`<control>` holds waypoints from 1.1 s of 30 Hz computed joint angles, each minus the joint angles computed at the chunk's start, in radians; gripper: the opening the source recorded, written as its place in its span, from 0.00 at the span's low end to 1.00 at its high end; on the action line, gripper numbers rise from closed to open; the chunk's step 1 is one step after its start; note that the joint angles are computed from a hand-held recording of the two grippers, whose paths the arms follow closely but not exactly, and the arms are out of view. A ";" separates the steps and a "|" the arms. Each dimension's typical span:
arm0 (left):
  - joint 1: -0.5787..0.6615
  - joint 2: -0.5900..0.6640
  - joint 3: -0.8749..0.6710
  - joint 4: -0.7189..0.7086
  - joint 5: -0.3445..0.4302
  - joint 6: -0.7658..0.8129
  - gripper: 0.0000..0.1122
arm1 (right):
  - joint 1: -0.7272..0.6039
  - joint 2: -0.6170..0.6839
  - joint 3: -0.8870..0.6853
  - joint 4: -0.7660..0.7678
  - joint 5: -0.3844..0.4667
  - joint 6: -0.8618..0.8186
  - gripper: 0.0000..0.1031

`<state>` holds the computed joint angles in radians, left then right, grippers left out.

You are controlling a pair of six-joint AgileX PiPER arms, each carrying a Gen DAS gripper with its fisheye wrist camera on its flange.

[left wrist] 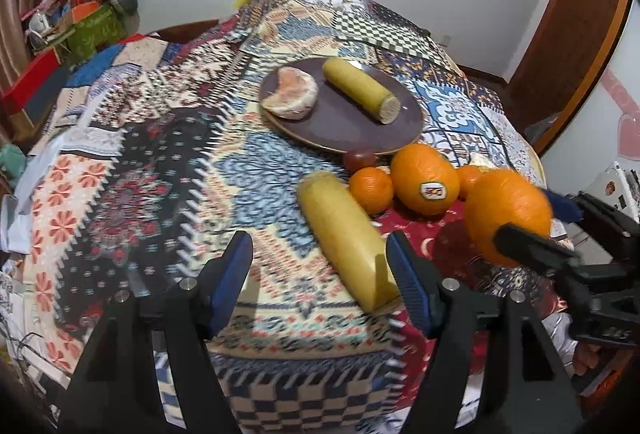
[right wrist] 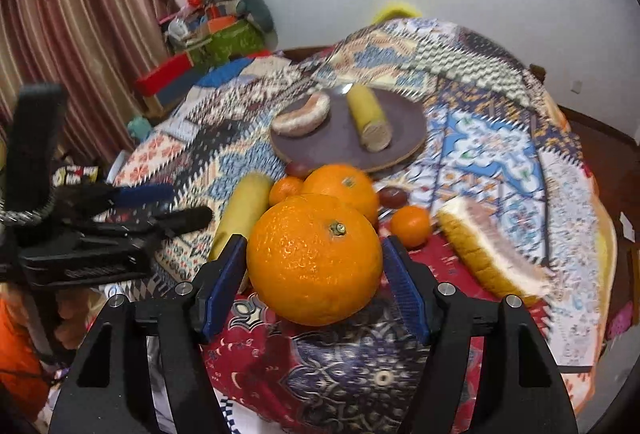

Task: Organize fruits

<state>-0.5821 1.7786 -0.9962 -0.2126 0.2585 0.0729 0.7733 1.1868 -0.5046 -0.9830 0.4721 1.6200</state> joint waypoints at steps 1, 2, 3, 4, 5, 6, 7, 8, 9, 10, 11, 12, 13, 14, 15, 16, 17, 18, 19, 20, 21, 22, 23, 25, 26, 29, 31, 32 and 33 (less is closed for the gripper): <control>-0.010 0.012 -0.009 0.008 0.002 -0.011 0.61 | 0.007 -0.012 -0.001 -0.004 0.024 0.000 0.64; -0.025 0.032 -0.024 0.032 0.004 -0.038 0.61 | 0.019 -0.028 -0.001 -0.011 0.055 0.005 0.64; -0.035 0.048 -0.034 0.049 0.006 -0.058 0.61 | 0.022 -0.037 0.001 -0.013 0.070 0.007 0.64; -0.045 0.063 -0.043 0.065 0.009 -0.077 0.61 | 0.024 -0.051 0.005 -0.012 0.081 0.008 0.64; -0.057 0.082 -0.054 0.087 0.013 -0.101 0.61 | 0.016 -0.062 0.008 -0.005 0.079 -0.002 0.64; -0.064 0.092 -0.058 0.113 0.014 -0.126 0.61 | 0.012 -0.073 0.013 -0.002 0.079 -0.003 0.64; -0.074 0.103 -0.060 0.166 0.009 -0.182 0.61 | 0.008 -0.077 0.015 -0.001 0.079 -0.004 0.64; -0.078 0.115 -0.063 0.208 0.006 -0.222 0.61 | 0.003 -0.082 0.017 0.002 0.079 -0.008 0.64; -0.079 0.121 -0.062 0.210 0.004 -0.222 0.61 | 0.001 -0.083 0.019 0.000 0.079 -0.005 0.64; -0.074 0.120 -0.053 0.172 -0.008 -0.182 0.61 | -0.001 -0.083 0.019 0.001 0.077 -0.006 0.64; -0.065 0.113 -0.041 0.119 -0.019 -0.124 0.61 | -0.008 -0.084 0.022 -0.001 0.070 -0.005 0.64; -0.058 0.103 -0.029 0.105 -0.026 -0.104 0.58 | -0.013 -0.085 0.025 -0.003 0.064 -0.002 0.64; -0.050 0.088 -0.013 0.093 -0.034 -0.083 0.56 | -0.016 -0.089 0.029 -0.001 0.060 -0.004 0.64; -0.041 0.072 0.004 0.086 -0.041 -0.068 0.52 | -0.020 -0.091 0.031 0.002 0.056 -0.010 0.64; -0.033 0.060 0.016 0.083 -0.043 -0.057 0.50 | -0.022 -0.090 0.032 0.000 0.053 -0.010 0.64; -0.022 0.046 0.030 0.086 -0.046 -0.052 0.49 | -0.029 -0.084 0.032 -0.003 0.044 -0.009 0.64; -0.009 0.033 0.044 0.090 -0.049 -0.051 0.49 | -0.028 -0.083 0.033 -0.007 0.043 -0.003 0.64; 0.000 0.028 0.051 0.077 -0.049 -0.035 0.49 | -0.035 -0.083 0.037 -0.009 0.033 -0.002 0.64; 0.016 0.023 0.056 0.030 -0.045 0.016 0.49 | -0.039 -0.081 0.039 -0.012 0.027 0.000 0.64; 0.029 0.021 0.056 -0.009 -0.036 0.057 0.49 | -0.043 -0.078 0.039 -0.015 0.018 0.003 0.64; 0.043 0.022 0.050 -0.053 -0.022 0.104 0.49 | -0.048 -0.075 0.040 -0.017 0.010 0.004 0.64; 0.050 0.023 0.045 -0.081 -0.012 0.136 0.49 | -0.050 -0.071 0.041 -0.020 0.004 0.008 0.64; 0.052 0.027 0.038 -0.084 -0.006 0.142 0.49 | -0.049 -0.068 0.041 -0.027 0.002 0.018 0.64; 0.040 0.042 0.016 -0.031 0.001 0.098 0.45 | -0.050 -0.065 0.042 -0.026 -0.003 0.019 0.64; 0.033 0.051 0.004 -0.017 0.004 0.090 0.42 | -0.053 -0.066 0.044 -0.023 -0.009 0.016 0.64; 0.020 0.103 -0.053 -0.014 0.032 0.095 0.35 | -0.074 -0.066 0.048 -0.007 -0.026 -0.009 0.64; 0.016 0.124 -0.077 0.000 0.043 0.081 0.35 | -0.082 -0.069 0.050 -0.002 -0.026 -0.019 0.64; 0.014 0.134 -0.088 0.006 0.049 0.076 0.35 | -0.090 -0.072 0.052 0.002 -0.030 -0.025 0.64; 0.014 0.145 -0.103 0.004 0.056 0.078 0.35 | -0.099 -0.073 0.053 0.006 -0.036 -0.033 0.64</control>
<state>-0.5677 1.9236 -1.0997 -0.2086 0.3144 0.1513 0.6740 1.1133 -0.4518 -0.9770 0.4356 1.5866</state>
